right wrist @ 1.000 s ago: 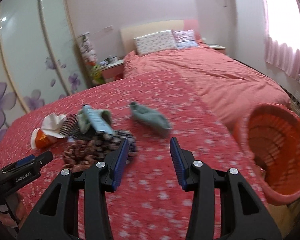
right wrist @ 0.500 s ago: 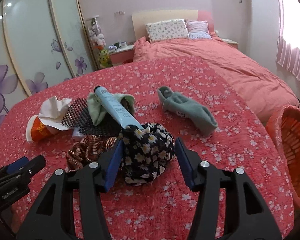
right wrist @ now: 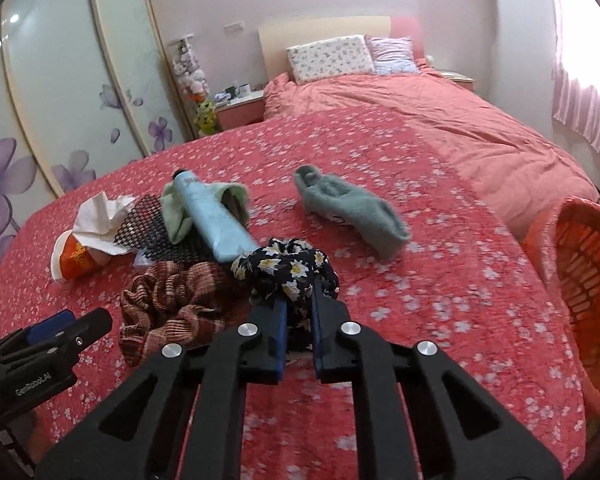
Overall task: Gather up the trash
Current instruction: 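Grasp the black floral scrunchie with the right tool while the left tool grasps the brown plaid scrunchie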
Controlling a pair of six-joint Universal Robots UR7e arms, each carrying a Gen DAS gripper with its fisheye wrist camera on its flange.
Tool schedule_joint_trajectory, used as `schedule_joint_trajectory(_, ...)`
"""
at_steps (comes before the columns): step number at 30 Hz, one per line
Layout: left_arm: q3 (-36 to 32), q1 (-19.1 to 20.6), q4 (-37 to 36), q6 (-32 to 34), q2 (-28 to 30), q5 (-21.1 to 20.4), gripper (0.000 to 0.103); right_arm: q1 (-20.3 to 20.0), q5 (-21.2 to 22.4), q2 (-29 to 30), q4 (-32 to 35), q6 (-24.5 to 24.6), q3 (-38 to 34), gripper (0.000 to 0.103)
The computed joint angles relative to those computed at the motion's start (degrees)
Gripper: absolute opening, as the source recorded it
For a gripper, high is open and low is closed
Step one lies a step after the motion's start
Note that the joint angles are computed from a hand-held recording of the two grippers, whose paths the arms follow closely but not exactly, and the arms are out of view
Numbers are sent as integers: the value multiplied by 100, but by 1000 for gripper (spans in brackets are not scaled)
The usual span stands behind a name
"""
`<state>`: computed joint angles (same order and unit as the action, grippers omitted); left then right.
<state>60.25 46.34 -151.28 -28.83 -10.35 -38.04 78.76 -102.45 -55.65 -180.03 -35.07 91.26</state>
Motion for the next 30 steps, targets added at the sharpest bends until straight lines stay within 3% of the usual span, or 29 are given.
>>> schedule_joint_trajectory(6,-471,8,223,123,282,-214,72,-86,57,-147,-200,133,83,9)
schedule_joint_trajectory(10,-837,55,558,67,478,-385,62,-134,63,-214,-251,172,113,9)
schedule_joint_trajectory(15,-1270,52,759,84,732,-268,54,-187,48,-269,-295,211,150,9)
schedule_joint_trajectory(18,-1509,37,906,58,873,-181,43,-208,24,-288,-312,227,159,9)
schedule_joint_trajectory(19,-1607,29,949,88,933,-178,35,-219,21,-307,-318,234,174,9)
schedule_joint_trajectory(23,-1538,-12,831,218,919,-232,21,-263,59,-408,-365,228,257,9)
schedule_joint_trajectory(30,-1043,-142,276,392,645,-213,20,-334,219,-611,-491,221,424,9)
